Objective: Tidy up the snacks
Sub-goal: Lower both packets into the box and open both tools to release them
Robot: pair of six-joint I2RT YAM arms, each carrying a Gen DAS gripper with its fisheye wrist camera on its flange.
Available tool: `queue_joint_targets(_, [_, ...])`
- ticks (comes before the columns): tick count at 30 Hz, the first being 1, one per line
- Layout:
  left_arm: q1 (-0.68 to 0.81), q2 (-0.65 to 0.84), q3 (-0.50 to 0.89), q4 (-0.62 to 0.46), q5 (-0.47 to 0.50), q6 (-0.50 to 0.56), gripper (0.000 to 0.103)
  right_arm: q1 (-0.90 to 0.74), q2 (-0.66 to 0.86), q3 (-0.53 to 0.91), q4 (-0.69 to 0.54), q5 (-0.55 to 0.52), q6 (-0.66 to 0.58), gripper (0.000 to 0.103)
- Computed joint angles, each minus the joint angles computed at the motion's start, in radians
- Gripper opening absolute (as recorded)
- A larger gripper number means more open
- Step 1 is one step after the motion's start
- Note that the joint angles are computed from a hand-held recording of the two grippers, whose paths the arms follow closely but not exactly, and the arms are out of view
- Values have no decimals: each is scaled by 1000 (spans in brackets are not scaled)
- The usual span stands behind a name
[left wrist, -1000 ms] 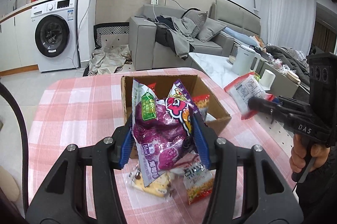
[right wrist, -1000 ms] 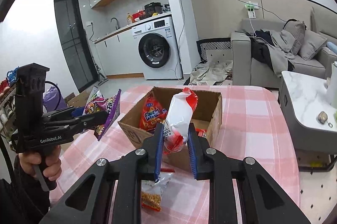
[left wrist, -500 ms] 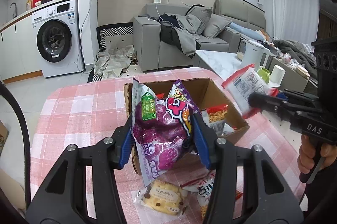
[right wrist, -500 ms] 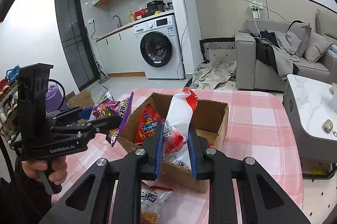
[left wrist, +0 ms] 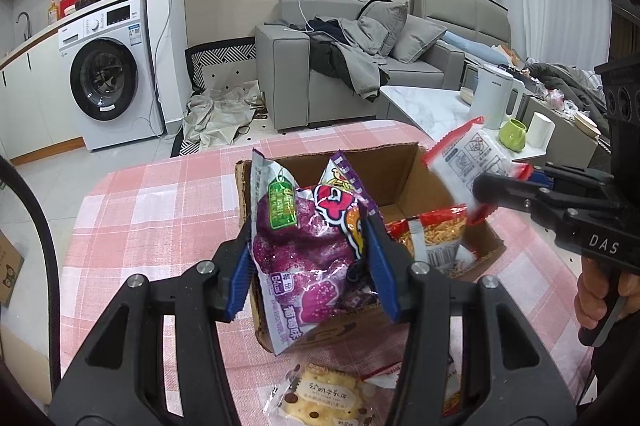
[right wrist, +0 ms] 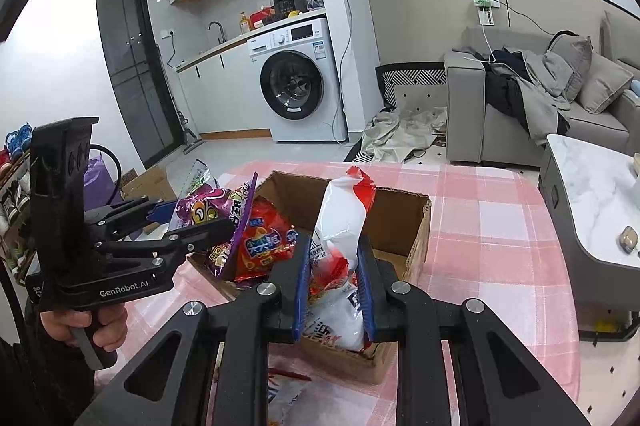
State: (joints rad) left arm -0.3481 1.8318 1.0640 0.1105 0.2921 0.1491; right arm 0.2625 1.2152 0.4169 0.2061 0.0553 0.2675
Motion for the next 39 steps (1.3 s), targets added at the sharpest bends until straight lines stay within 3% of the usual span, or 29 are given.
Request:
queue_joint_targets(22, [-32,300,297,-59,-31,-4,48,-58,269,96,115,-83,-36,21])
queue_joint_targets(39, [-83,424,439,-102,-105,-10,49,-71,338,111,133,-9,-47,21])
